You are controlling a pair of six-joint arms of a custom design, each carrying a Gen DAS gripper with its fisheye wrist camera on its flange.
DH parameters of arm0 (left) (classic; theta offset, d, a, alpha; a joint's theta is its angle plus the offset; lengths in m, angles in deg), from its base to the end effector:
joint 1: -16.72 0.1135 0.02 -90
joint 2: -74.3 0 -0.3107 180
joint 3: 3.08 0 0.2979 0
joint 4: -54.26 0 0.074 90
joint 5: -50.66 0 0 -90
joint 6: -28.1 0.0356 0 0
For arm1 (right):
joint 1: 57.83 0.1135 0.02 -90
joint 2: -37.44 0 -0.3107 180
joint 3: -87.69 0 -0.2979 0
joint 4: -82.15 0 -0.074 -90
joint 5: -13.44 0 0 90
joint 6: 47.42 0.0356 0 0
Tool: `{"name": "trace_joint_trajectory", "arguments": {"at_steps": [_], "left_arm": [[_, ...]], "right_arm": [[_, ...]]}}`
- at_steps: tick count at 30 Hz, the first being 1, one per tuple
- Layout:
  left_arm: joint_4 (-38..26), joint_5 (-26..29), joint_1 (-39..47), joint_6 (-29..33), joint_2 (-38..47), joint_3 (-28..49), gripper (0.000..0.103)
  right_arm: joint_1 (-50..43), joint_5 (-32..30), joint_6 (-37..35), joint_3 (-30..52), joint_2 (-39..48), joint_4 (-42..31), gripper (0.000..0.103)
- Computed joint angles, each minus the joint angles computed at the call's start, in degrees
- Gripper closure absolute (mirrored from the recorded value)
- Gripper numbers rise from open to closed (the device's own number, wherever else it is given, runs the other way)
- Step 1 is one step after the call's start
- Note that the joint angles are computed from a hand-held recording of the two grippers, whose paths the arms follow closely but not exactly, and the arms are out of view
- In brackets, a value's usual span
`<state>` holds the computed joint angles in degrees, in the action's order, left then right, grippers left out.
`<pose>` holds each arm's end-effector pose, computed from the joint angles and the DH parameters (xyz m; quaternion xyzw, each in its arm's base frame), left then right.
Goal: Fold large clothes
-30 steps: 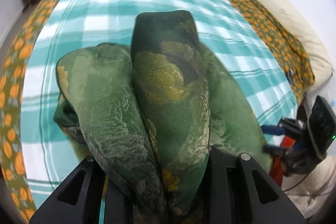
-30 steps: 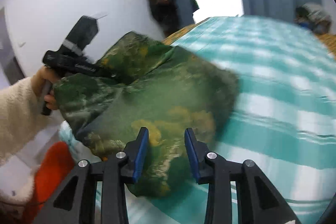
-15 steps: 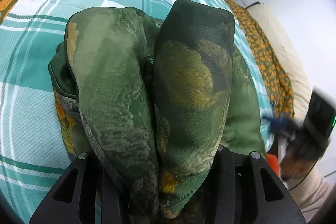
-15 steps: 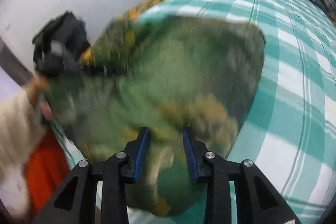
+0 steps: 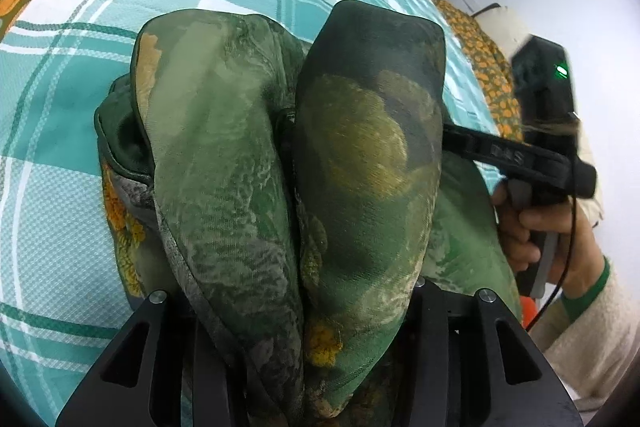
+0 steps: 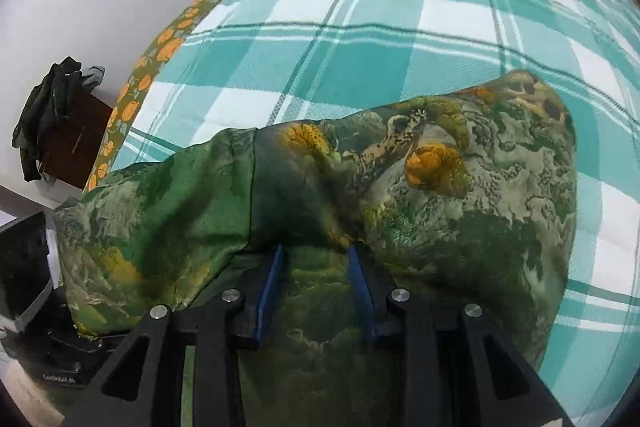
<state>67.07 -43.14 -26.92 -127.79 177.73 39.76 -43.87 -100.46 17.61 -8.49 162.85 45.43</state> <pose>0.2275 -0.2136 0.0751 -0.1916 0.9126 -0.2762 0.2329 0.4278 0.1212 0.0646 -0.3442 0.9106 0.1955 0.1189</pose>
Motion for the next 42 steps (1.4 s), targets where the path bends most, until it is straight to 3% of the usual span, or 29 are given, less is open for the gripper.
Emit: {"name": "trace_joint_trajectory", "arguments": {"at_steps": [4, 6, 11, 14, 16, 20, 28, 31, 33, 37, 40, 42], "left_arm": [[-0.57, -0.64, -0.33, 0.1, -0.58, -0.1, 0.06], [-0.28, -0.95, -0.47, -0.13, -0.63, -0.2, 0.059], [0.14, -0.83, -0.39, -0.32, -0.5, -0.31, 0.059], [-0.14, -0.89, -0.44, -0.27, -0.51, -0.22, 0.059], [-0.77, -1.15, -0.58, -0.35, -0.49, 0.13, 0.058], [-3.52, -2.33, -1.3, -0.66, -0.59, 1.58, 0.058], [-1.51, -2.7, -1.44, -1.67, -0.29, 0.76, 0.057], [-4.01, -4.42, -2.28, -2.93, -2.39, 0.89, 0.051], [-8.08, -5.88, -3.18, -4.82, -5.64, 1.23, 0.041], [-11.42, -7.46, -5.36, -7.24, -15.33, -1.11, 0.036], [-15.66, -15.03, -9.66, -8.77, -25.73, -4.67, 0.03], [-19.83, -21.08, -12.61, -11.2, -30.82, -6.76, 0.02]], "right_arm": [[-2.69, -0.8, -7.54, -12.69, -11.4, 6.62, 0.07], [-6.53, -4.22, -13.01, -20.35, -18.77, 8.34, 0.07], [-18.09, -11.38, -27.81, -31.15, -32.13, -0.52, 0.069], [-22.28, -13.24, -32.14, -35.78, -35.02, -2.02, 0.069], [-22.16, -13.01, -31.12, -38.26, -33.65, 3.53, 0.069], [-20.95, -13.39, -26.6, -34.73, -22.59, 7.65, 0.07], [-20.93, -13.2, -29.25, -33.39, -20.0, 6.18, 0.071], [-20.2, -11.11, -28.96, -34.56, -24.63, 4.97, 0.069], [-20.17, -10.98, -28.74, -35.39, -29.43, 3.4, 0.068], [-20.83, -17.25, -28.4, -34.34, -38.91, -3.34, 0.068], [-17.48, -18.91, -25.74, -33.31, -41.0, -4.22, 0.068], [-12.42, -17.52, -21.74, -34.69, -41.49, 0.31, 0.068]]}}
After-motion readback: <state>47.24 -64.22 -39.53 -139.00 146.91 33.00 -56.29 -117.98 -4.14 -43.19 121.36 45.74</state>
